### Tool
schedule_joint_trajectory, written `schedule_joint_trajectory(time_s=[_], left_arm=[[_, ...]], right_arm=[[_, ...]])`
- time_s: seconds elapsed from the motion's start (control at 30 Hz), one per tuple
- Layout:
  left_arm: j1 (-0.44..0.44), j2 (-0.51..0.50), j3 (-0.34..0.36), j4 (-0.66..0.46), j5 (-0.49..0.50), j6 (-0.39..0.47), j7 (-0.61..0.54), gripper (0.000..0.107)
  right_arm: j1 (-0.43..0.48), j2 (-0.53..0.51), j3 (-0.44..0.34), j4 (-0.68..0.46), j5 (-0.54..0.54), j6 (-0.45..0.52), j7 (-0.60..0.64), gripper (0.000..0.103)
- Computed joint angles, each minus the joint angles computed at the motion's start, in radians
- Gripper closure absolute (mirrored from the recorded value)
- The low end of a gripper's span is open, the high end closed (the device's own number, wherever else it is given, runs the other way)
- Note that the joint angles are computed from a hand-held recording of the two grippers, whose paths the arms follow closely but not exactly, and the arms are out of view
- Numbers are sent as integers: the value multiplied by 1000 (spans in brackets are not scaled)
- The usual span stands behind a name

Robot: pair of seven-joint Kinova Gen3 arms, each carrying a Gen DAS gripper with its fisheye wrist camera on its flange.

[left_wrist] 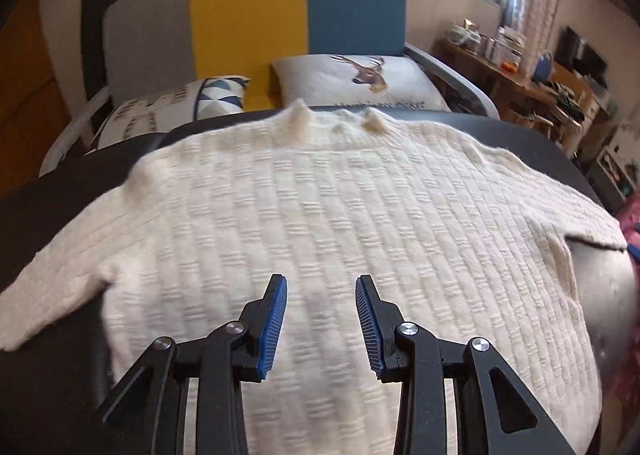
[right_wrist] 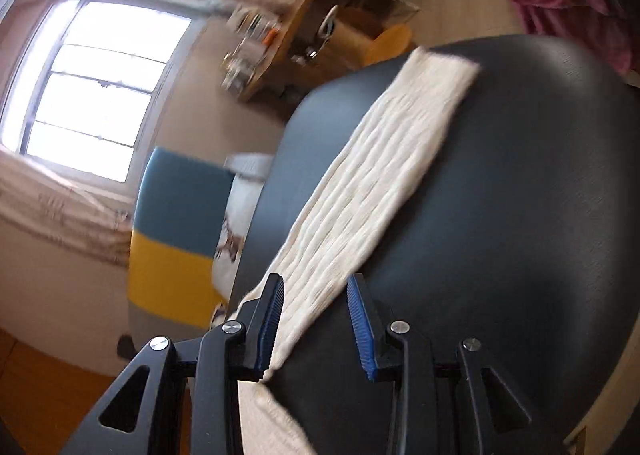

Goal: Fold clothes

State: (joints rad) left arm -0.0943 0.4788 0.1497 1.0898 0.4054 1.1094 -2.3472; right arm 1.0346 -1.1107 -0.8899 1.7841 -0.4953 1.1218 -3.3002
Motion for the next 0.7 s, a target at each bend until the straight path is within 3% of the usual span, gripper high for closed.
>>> schedule_joint_trajectory(time_s=[0.13, 0.27, 0.47, 0.7], left_arm=[[99, -21, 6, 31, -52, -19, 36, 71], [154, -12, -1, 23, -104, -8, 73, 71], [183, 24, -7, 5, -148, -12, 116, 70], [199, 13, -6, 24, -175, -35, 120, 65]], right_arm=[[-28, -28, 76, 92, 53, 43, -37, 68], [-36, -4, 88, 182, 71, -12, -51, 68], [-43, 41, 55, 269, 116, -129, -56, 72], [-80, 144, 16, 288, 174, -217, -7, 72]])
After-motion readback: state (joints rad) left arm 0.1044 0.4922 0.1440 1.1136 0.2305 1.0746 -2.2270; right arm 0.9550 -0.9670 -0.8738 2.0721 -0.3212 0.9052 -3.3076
